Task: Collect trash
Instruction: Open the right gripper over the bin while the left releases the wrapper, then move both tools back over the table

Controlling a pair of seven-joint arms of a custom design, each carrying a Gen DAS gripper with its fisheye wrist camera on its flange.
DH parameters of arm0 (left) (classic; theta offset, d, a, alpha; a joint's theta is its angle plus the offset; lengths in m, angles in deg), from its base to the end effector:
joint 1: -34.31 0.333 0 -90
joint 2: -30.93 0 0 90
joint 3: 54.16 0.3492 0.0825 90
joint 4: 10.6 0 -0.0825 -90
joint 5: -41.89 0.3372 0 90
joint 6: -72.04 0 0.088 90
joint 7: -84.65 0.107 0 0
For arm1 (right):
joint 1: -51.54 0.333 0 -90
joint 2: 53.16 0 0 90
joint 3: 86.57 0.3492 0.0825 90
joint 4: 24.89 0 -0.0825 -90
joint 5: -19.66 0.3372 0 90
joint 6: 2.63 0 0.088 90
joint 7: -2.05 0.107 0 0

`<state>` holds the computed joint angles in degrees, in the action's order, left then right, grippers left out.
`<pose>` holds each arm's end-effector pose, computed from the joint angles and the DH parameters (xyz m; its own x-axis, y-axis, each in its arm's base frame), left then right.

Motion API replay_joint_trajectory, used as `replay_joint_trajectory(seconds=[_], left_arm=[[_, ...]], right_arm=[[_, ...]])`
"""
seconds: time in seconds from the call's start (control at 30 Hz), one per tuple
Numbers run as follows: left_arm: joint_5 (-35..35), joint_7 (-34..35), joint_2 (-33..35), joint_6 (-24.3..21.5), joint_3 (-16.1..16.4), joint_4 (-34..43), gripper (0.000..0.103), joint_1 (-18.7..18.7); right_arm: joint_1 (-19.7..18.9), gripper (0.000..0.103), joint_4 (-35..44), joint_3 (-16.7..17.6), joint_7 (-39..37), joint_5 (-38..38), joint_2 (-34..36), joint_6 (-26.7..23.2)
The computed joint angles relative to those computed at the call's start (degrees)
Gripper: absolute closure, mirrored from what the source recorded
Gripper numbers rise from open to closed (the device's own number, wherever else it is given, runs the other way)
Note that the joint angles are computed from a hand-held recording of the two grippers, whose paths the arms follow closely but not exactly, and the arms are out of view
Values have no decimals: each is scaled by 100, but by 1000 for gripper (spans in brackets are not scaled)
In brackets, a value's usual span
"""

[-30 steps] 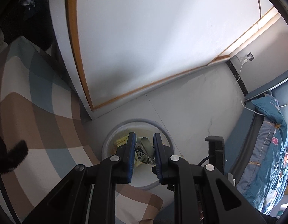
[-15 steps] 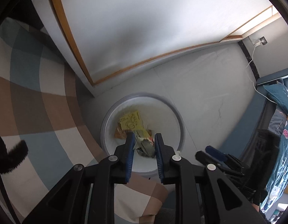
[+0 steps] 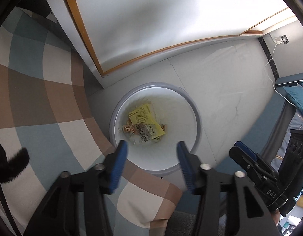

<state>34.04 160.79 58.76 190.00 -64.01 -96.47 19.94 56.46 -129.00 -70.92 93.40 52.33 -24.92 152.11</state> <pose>0.6199 -0.2623 0.4479 -0.0982 -0.9716 0.2152 -0.9952 0.0961 -0.0200 0.6331 0.1903 0.3736 -0.1084 -0.8510 -0.5138 -0.9454 0.2481 -0.2113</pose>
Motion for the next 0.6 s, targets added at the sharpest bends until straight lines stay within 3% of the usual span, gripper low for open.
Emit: replay_joint_trajectory(seconds=[0.03,0.1,0.33,0.6], left_arm=[[42,-4,-16,86,16,-54,36,-18],[187,10,-115,294,42,-182,30,-79],[522,-20,-331,642,77,-419,29,-190],[799,-247,-679,1200,136,-839,28,-197]], right_arm=[[7,32,-4,-3,-6,-14,-11,24],[15,29,-15,-4,-20,-45,-33,53],[-102,24,-113,104,-180,208,-133,152],[-26,19,-115,-16,-165,194,-309,125]])
